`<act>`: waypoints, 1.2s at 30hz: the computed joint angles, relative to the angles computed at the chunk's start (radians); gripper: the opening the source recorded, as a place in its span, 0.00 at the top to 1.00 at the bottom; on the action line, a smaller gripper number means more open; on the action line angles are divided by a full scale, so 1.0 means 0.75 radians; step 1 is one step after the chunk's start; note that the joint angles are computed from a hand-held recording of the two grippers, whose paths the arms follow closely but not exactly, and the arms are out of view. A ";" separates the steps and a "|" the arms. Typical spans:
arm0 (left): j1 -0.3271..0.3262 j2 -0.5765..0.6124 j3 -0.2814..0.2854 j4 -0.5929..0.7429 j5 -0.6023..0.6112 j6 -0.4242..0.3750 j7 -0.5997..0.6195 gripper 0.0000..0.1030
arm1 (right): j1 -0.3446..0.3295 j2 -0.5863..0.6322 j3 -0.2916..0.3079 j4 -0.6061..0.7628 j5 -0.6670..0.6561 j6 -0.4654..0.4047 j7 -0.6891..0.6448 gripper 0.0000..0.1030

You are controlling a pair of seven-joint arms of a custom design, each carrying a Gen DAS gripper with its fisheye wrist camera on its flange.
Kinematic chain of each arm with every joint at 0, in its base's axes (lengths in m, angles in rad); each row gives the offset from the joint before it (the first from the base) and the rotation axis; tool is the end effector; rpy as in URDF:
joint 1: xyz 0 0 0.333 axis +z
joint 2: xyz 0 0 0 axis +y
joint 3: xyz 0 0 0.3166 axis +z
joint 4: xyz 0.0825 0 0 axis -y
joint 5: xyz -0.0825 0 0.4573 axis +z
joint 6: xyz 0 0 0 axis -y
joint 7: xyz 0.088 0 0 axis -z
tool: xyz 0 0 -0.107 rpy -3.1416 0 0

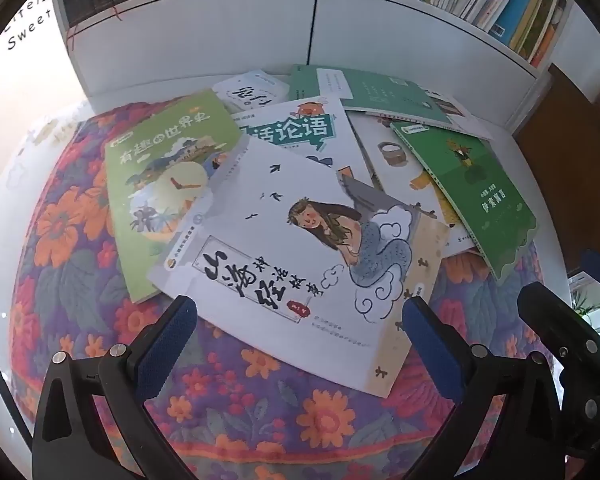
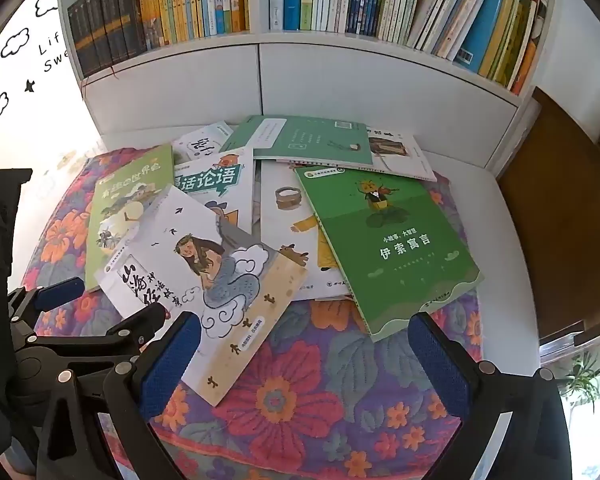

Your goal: Organize books

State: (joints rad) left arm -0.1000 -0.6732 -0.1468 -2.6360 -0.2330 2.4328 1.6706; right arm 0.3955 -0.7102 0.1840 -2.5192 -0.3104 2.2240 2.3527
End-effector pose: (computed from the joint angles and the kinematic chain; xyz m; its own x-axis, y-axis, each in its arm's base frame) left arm 0.4357 -0.1092 0.4750 -0.2122 -0.9741 0.0785 -0.8777 0.1546 -0.4535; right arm 0.3759 0.2400 0.5341 -0.0951 -0.9943 0.0479 -0.8460 0.0553 -0.5303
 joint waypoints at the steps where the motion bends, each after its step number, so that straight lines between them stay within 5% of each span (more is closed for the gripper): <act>1: 0.001 -0.003 -0.001 -0.002 0.001 0.001 -0.003 0.01 | -0.009 0.007 0.014 0.009 -0.016 -0.020 0.006 0.00; 6: 0.011 0.008 -0.058 0.010 0.052 -0.001 -0.069 0.01 | -0.007 0.019 0.009 0.021 -0.021 -0.021 0.013 0.00; 10: -0.003 0.003 0.011 0.000 0.025 0.030 -0.004 0.01 | -0.022 0.036 0.035 0.035 -0.059 -0.024 0.052 0.00; 36: 0.025 -0.066 -0.006 -0.057 0.022 0.198 0.035 0.02 | -0.045 0.025 0.099 0.047 -0.190 -0.041 0.203 0.01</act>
State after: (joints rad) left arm -0.0813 -0.7226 -0.1513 -2.6791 -0.2167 2.5814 1.6965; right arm 0.3620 -0.6916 0.2579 -2.4838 -0.4532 2.1932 2.5049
